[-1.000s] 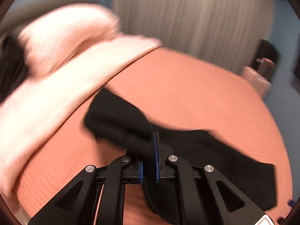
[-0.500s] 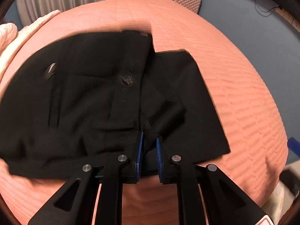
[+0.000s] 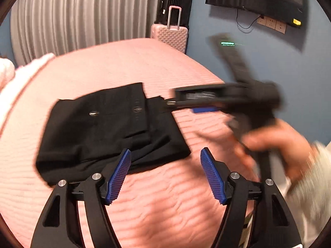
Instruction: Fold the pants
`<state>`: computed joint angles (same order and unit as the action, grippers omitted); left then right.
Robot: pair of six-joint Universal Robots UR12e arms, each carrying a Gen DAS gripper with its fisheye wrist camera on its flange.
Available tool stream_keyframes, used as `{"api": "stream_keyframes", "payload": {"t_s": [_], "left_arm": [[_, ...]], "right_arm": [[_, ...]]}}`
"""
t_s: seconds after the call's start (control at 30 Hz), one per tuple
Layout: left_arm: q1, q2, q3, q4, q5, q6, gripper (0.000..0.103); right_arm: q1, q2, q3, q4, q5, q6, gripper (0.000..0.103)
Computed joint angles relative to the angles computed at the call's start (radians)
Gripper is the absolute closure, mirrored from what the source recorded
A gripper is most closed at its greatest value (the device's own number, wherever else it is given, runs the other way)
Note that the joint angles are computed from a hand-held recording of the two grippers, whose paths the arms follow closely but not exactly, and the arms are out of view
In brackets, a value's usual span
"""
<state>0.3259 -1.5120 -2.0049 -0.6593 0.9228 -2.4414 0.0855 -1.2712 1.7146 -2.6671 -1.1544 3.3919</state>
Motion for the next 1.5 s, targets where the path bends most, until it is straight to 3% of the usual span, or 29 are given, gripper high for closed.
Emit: {"api": "stream_keyframes", "payload": {"t_s": [0.03, 0.1, 0.13, 0.17, 0.2, 0.23, 0.27, 0.33, 0.4, 0.43, 0.53, 0.6, 0.63, 0.67, 0.73, 1.07, 1.13, 1.2, 1.27, 1.33, 1.4, 1.43, 1.5], "left_arm": [[-0.002, -0.002, 0.010, 0.004, 0.020, -0.013, 0.035], [0.026, 0.008, 0.017, -0.040, 0.042, -0.010, 0.035], [0.031, -0.001, 0.039, -0.049, 0.063, -0.025, 0.035], [0.031, -0.010, 0.041, -0.034, 0.090, -0.047, 0.035], [0.042, -0.015, 0.046, -0.037, 0.111, -0.056, 0.035], [0.054, -0.020, 0.051, -0.031, 0.136, -0.074, 0.035], [0.062, -0.026, 0.052, -0.024, 0.148, -0.089, 0.035], [0.087, -0.041, 0.065, -0.015, 0.168, -0.129, 0.035], [0.115, -0.052, 0.064, 0.001, 0.180, -0.158, 0.035], [0.123, -0.064, 0.073, 0.002, 0.187, -0.180, 0.035], [0.129, -0.097, 0.099, 0.027, 0.214, -0.238, 0.035], [0.126, -0.116, 0.112, 0.061, 0.242, -0.269, 0.035], [0.124, -0.126, 0.119, 0.070, 0.248, -0.282, 0.035], [0.124, -0.134, 0.127, 0.070, 0.251, -0.292, 0.035], [0.126, -0.142, 0.140, 0.065, 0.245, -0.300, 0.035], [0.084, -0.169, 0.149, 0.141, 0.273, -0.270, 0.035], [0.079, -0.174, 0.154, 0.133, 0.283, -0.273, 0.035], [0.079, -0.174, 0.156, 0.135, 0.285, -0.273, 0.035], [0.080, -0.174, 0.154, 0.154, 0.302, -0.277, 0.035], [0.087, -0.176, 0.152, 0.171, 0.314, -0.283, 0.032], [0.090, -0.188, 0.156, 0.169, 0.328, -0.303, 0.028], [0.087, -0.194, 0.163, 0.152, 0.340, -0.309, 0.028], [0.084, -0.205, 0.176, 0.119, 0.350, -0.312, 0.028]], "right_arm": [[0.011, 0.027, -0.036, 0.036, 0.007, -0.030, 0.011], [0.023, 0.071, -0.093, 0.119, 0.016, -0.037, 0.027], [0.031, 0.097, -0.128, 0.184, 0.036, -0.045, 0.037], [0.038, 0.108, -0.143, 0.216, 0.050, -0.068, 0.061], [0.050, 0.115, -0.159, 0.250, 0.047, -0.111, 0.076], [0.060, 0.111, -0.165, 0.267, 0.022, -0.142, 0.080], [0.070, 0.101, -0.167, 0.270, -0.010, -0.179, 0.091], [0.054, 0.067, -0.146, 0.246, 0.018, -0.186, 0.091], [0.040, 0.040, -0.117, 0.213, -0.029, -0.184, 0.091], [0.035, 0.039, -0.111, 0.240, -0.095, -0.204, 0.091], [0.024, 0.052, -0.114, 0.370, -0.157, -0.171, 0.088], [0.008, 0.021, -0.062, 0.278, -0.079, -0.147, 0.081], [0.003, 0.015, -0.040, 0.230, -0.049, -0.126, 0.063], [-0.001, 0.016, -0.033, 0.210, -0.026, -0.102, 0.053], [-0.004, 0.028, -0.034, 0.201, 0.017, -0.068, 0.053], [0.008, 0.123, -0.142, 0.303, 0.124, -0.138, 0.052], [-0.006, 0.126, -0.140, 0.295, 0.158, -0.114, 0.065], [-0.001, 0.111, -0.136, 0.290, 0.134, -0.141, 0.076], [0.004, 0.074, -0.108, 0.239, 0.117, -0.135, 0.078], [0.009, 0.027, -0.055, 0.151, 0.079, -0.086, 0.079], [0.018, 0.024, -0.034, 0.175, -0.002, -0.085, 0.079], [0.017, 0.033, -0.031, 0.194, -0.008, -0.063, 0.078], [0.005, 0.037, -0.008, 0.141, 0.035, -0.021, 0.075]]}}
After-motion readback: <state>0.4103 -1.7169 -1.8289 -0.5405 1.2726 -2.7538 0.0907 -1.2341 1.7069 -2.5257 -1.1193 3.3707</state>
